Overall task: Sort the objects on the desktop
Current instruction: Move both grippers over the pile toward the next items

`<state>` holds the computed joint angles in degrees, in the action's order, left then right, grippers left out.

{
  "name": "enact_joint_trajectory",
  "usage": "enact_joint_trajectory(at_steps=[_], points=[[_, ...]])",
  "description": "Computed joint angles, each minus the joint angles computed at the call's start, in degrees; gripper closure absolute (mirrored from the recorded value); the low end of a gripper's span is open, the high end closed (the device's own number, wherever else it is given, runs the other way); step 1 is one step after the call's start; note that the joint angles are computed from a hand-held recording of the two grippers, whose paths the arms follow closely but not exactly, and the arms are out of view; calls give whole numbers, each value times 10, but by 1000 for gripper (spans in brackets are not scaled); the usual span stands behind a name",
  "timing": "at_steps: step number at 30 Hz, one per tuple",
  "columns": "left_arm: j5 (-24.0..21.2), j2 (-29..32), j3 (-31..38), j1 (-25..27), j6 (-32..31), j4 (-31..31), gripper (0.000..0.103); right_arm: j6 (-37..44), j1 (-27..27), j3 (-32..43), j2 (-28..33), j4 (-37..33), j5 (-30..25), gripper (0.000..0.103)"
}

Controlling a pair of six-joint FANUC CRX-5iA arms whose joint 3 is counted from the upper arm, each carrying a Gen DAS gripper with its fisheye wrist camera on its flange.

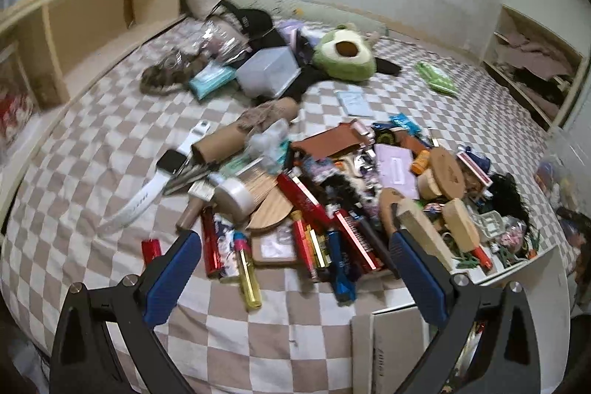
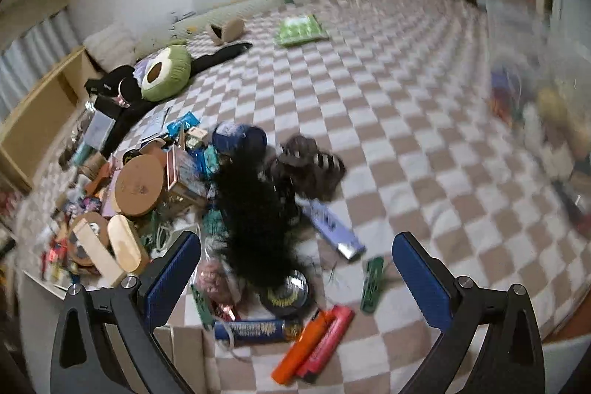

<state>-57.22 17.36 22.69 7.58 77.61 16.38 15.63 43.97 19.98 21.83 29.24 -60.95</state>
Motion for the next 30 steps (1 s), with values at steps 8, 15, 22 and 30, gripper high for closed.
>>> enact_joint_trajectory(at_steps=[8, 15, 22, 30], points=[[-21, -1, -11, 1, 25, -24, 0, 81, -47, -61, -68, -263, 136, 0], [-15, -6, -20, -5, 24, -34, 0, 118, -55, -40, -57, -319, 107, 0], [-22, 1, -13, -1, 53, -53, 0, 27, -51, -29, -28, -199, 15, 33], [-33, 5, 2, 3, 104, -101, 0, 19, -54, -20, -9, -183, -10, 55]])
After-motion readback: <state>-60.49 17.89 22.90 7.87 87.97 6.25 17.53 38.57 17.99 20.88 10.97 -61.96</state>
